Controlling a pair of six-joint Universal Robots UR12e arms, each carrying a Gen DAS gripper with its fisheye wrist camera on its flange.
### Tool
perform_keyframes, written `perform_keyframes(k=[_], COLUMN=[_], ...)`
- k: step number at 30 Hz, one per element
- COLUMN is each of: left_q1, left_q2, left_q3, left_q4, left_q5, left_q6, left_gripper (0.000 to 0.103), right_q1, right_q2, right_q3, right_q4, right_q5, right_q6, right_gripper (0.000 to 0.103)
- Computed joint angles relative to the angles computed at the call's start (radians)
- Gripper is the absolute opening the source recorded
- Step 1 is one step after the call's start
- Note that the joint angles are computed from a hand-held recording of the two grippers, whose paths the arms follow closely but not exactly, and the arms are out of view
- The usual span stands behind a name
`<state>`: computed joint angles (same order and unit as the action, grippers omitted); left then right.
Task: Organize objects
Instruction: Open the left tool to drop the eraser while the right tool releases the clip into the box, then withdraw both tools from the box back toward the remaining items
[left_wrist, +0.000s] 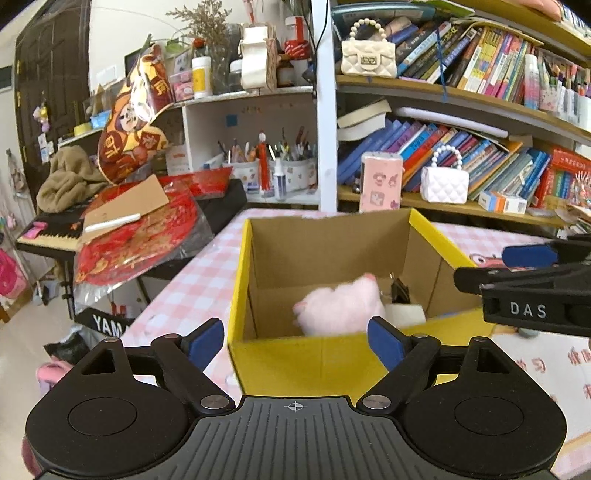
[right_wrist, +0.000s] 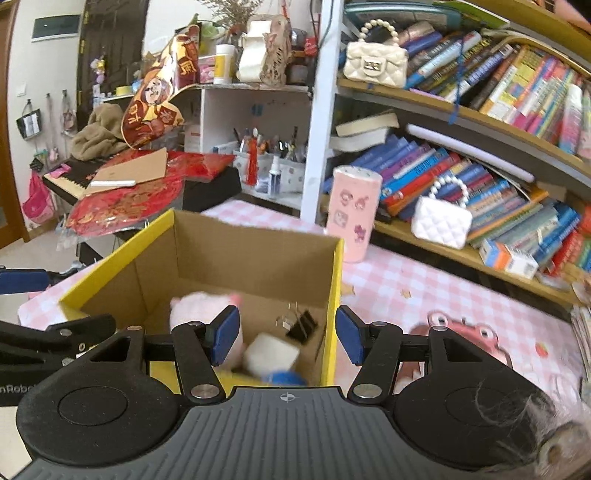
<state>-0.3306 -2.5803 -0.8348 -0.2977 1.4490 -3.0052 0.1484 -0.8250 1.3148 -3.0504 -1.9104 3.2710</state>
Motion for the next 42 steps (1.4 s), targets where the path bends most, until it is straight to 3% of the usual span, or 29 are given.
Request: perform_keyframes(k=[7,11,16,27,42], left_q1=[0.003,0.006,0.010,0.014,0.017], left_q2=[0.055,0.082,0.113,0.162,0.188], left_q3=[-0.107,-0.156,-0.217,-0.312,-0.353], left_q4=[0.014,0.020,0.035,0.043,-0.008], left_q5=[0.037,0.065,0.070,0.034,-0.042], left_q6=[-0.012,-0.029,-0.027,0.032,0.105], left_gripper=[0.093,0.094,0.094,0.095,0.095], right_q1=[0.026,0.046,0.065,0.095,0.110], right_q2=[-0.032,-0.042,-0.055,-0.081,-0.120], right_q3=[0.058,0.084,0.112,0.163,0.224], right_q4=[0.074,0.096,0.103,0.128,0.203], right_q5=[-0.048,-0.085,-0.098,-0.109,-0.163], right_q6=[0.139,0.177,0.201,0.233,0.369], right_gripper=[0.056,0.063,0.064,0.069,0.071])
